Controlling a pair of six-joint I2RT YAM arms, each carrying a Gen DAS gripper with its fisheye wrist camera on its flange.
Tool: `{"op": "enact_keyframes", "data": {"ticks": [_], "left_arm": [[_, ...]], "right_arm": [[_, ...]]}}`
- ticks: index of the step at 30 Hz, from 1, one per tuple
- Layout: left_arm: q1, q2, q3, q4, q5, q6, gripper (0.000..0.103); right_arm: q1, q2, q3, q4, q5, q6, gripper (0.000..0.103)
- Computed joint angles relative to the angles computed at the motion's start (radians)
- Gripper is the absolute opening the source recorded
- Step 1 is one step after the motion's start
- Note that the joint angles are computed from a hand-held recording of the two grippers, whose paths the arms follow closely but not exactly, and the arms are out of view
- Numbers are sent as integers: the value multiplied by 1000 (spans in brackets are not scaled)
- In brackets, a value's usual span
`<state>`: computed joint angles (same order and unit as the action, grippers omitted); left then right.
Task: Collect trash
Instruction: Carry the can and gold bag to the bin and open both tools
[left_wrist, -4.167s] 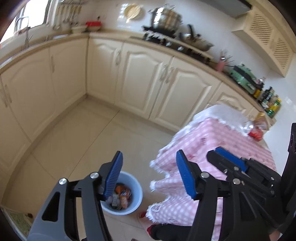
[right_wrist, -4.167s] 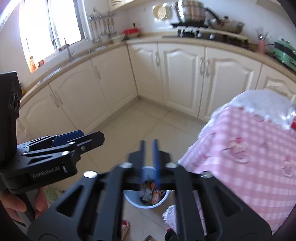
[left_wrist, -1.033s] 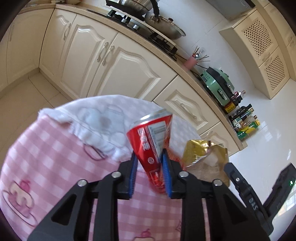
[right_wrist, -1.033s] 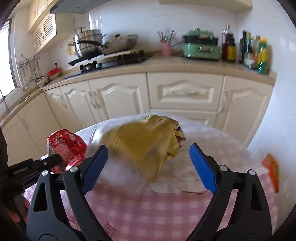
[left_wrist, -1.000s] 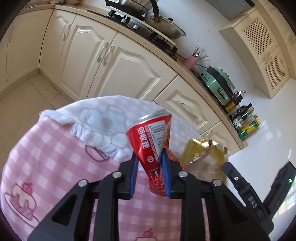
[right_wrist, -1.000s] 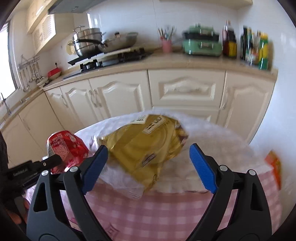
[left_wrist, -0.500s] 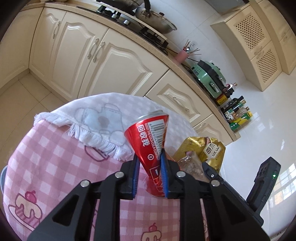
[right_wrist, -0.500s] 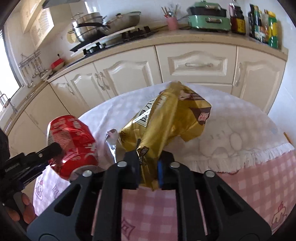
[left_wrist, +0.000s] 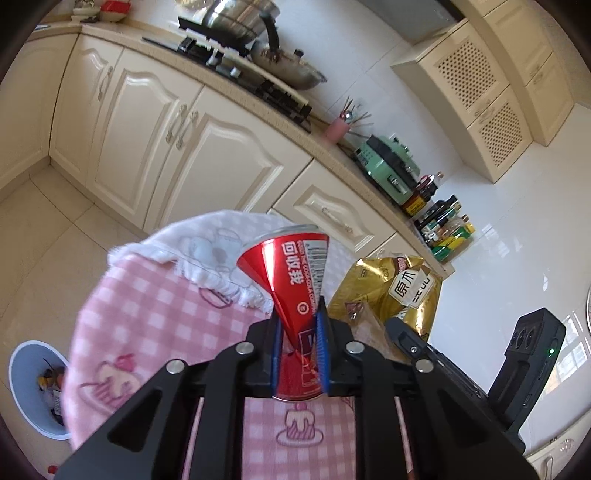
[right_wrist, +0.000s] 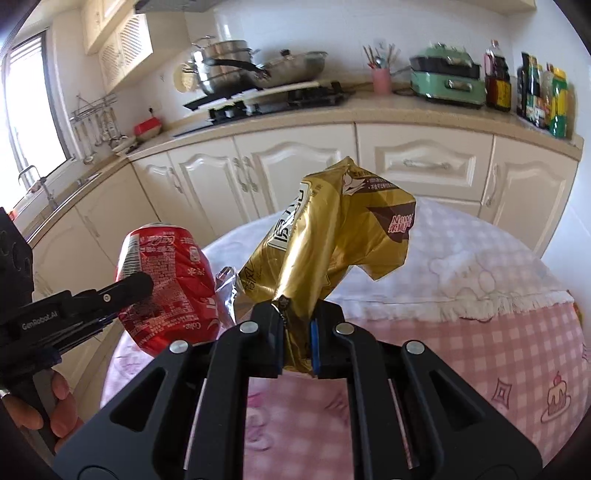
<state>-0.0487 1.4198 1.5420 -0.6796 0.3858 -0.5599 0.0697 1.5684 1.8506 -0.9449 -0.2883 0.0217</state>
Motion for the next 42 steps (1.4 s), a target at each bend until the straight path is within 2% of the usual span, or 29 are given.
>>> {"op": "enact_keyframes", "data": {"ticks": [5, 7, 9, 12, 15, 17, 20, 22, 26, 31, 38, 42], "left_arm": [[124, -127, -25, -87, 71, 82, 14], [201, -173, -32, -130, 124, 124, 14], [314, -217, -38, -191, 201, 187, 14], [536, -251, -30, -311, 338, 321, 14], [783, -229, 4, -463, 475, 509, 14], [945, -174, 48, -588, 547, 671, 14], [1123, -76, 102, -716, 581, 868, 14], [1188, -21, 118, -743, 571, 940, 14], [1249, 70, 84, -699, 519, 991, 14], [1209, 149, -59, -510, 402, 937, 14], [1122, 296, -198, -316, 223, 906, 14], [1087, 389, -231, -248, 161, 900, 14]], "right_arm": [[147, -77, 0, -21, 80, 54, 10], [174, -84, 1, -21, 95, 64, 10], [267, -101, 11, -27, 148, 94, 10], [421, -97, 37, -27, 234, 141, 10], [579, -66, 65, -17, 321, 192, 10], [682, -21, 99, -14, 368, 223, 10], [812, 76, 175, -17, 424, 256, 10], [871, 138, 221, -22, 442, 265, 10], [946, 294, 311, -32, 460, 271, 10], [986, 442, 346, -43, 487, 259, 10], [1004, 553, 237, 24, 453, 230, 10], [989, 641, 223, 39, 428, 222, 10]]}}
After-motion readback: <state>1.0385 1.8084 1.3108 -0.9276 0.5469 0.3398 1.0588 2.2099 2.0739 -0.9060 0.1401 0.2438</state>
